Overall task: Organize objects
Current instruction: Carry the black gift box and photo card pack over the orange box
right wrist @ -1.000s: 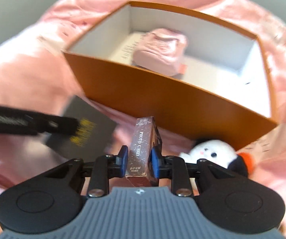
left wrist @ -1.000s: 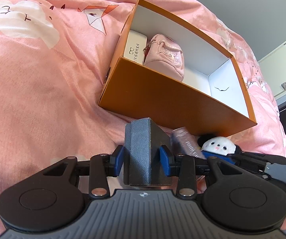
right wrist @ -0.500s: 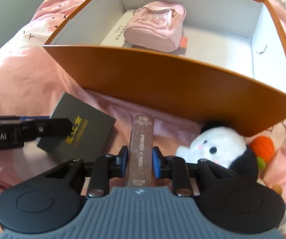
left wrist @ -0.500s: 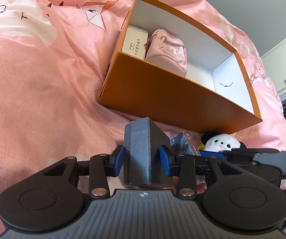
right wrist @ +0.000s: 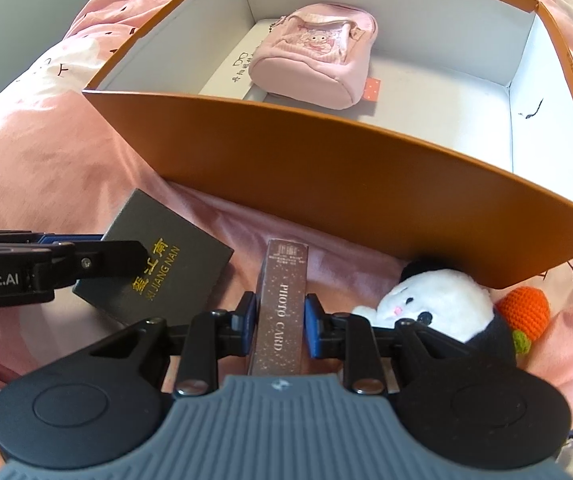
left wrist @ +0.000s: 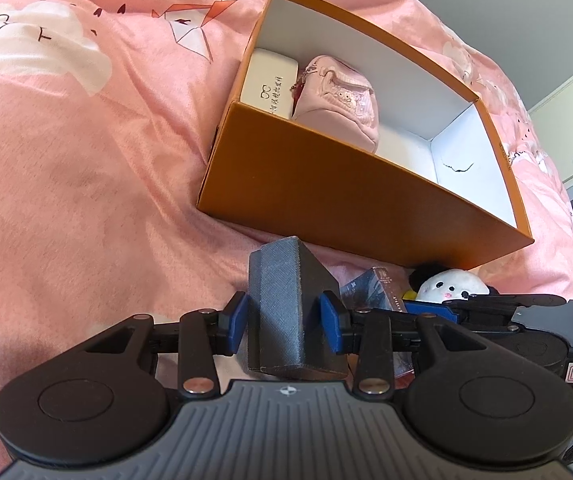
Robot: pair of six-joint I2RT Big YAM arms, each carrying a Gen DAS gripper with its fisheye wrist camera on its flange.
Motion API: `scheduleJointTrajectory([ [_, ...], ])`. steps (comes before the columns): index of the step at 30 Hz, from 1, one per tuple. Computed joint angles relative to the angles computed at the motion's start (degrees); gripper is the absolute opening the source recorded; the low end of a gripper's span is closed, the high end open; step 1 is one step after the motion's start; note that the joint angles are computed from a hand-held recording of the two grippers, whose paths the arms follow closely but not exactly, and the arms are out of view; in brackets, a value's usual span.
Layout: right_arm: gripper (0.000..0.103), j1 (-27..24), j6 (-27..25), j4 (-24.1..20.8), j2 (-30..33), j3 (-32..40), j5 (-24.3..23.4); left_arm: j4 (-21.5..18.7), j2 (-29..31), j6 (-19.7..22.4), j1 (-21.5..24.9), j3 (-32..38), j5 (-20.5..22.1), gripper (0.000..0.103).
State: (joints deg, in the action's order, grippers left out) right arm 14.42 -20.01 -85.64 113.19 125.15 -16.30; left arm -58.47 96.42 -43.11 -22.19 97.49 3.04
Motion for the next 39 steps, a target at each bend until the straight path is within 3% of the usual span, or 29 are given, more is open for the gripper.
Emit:
scheduleJointTrajectory([
  [11,0.025,-0.62,0.15,3.39,-1.89,-3.21,-2.16,1.62,-0.28,0.44,-0.06,-0.68,-0.22,0.044],
  [30,0.024,-4.47,1.34,6.64,-8.19,-4.46,-10.79,6.25,-4.72,2.42,-1.72,-0.22,-1.82,0.044],
  [39,0.024,-6.45,4.4,11.8,-10.33,-1.26,-14.8,8.87,-3.54,6.21,-0.79,6.22,-1.51,0.044],
])
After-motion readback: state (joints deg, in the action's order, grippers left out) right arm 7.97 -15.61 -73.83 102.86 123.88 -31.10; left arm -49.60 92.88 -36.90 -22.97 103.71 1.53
